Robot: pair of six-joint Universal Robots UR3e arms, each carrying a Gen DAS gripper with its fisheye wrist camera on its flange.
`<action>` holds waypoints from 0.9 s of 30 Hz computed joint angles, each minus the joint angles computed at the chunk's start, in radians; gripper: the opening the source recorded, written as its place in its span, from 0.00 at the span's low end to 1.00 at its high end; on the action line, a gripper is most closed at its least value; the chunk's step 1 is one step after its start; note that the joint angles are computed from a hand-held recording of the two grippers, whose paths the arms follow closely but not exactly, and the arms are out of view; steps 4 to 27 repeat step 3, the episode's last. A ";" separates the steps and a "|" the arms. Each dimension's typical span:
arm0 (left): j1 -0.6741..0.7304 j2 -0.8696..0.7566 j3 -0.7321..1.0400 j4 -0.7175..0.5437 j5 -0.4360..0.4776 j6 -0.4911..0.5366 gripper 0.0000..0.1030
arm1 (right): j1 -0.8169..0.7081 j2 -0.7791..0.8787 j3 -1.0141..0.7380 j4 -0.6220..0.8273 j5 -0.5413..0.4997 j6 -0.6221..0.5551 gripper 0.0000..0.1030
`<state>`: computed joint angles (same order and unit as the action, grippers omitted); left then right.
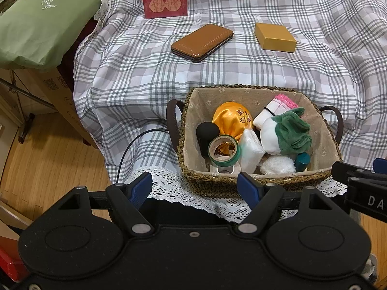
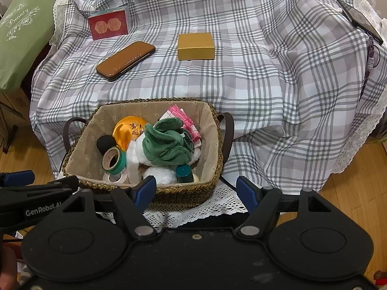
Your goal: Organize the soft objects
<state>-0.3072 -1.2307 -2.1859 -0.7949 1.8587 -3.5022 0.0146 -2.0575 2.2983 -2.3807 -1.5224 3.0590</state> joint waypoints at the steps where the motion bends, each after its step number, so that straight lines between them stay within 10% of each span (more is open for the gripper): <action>1: -0.001 0.003 -0.001 -0.001 0.002 0.001 0.72 | 0.002 0.002 0.000 -0.002 -0.001 0.000 0.69; 27: 0.000 0.008 -0.003 -0.002 0.003 0.007 0.72 | 0.001 0.001 0.000 0.000 -0.001 0.000 0.69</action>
